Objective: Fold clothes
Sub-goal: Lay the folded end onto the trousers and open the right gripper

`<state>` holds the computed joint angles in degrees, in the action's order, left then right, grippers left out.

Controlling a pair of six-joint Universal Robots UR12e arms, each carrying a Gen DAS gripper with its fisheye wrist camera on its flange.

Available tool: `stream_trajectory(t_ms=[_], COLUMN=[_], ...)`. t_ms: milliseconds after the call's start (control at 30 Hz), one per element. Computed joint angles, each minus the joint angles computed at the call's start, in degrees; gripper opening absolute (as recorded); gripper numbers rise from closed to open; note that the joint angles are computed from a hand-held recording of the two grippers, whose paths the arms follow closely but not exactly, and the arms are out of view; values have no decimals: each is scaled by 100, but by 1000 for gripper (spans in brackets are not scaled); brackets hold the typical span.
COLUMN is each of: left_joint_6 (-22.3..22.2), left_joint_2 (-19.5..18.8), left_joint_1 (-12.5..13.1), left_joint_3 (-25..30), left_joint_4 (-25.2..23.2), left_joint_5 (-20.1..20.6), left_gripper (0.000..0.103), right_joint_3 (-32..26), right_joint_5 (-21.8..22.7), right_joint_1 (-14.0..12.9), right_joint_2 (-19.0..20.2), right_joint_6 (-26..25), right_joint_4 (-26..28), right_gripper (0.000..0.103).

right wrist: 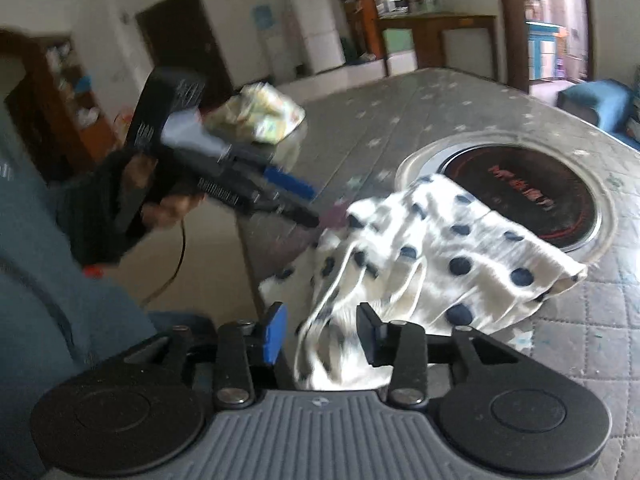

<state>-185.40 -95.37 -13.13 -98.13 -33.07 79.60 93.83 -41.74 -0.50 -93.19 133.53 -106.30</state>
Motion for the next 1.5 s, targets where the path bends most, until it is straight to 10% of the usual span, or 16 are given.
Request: stream_trajectory(t_ms=[200, 533, 967, 1500], left_joint_6=[15, -55, -79, -81], left_joint_2=[35, 55, 70, 88], left_joint_1=[3, 31, 45, 33], left_joint_3=[-21, -43, -54, -47], left_joint_4=[96, 163, 265, 338], left_joint_5=[59, 113, 154, 201], left_gripper=[64, 64, 65, 66], right_joint_3=[-26, -169, -7, 78], right_joint_5=[-99, -234, 147, 54], right_joint_1=[106, 269, 339, 321], right_joint_2=[259, 535, 357, 367], right_joint_6=[1156, 1621, 1013, 1399], right_joint_4=[-714, -721, -731, -893], right_gripper=[50, 60, 62, 15])
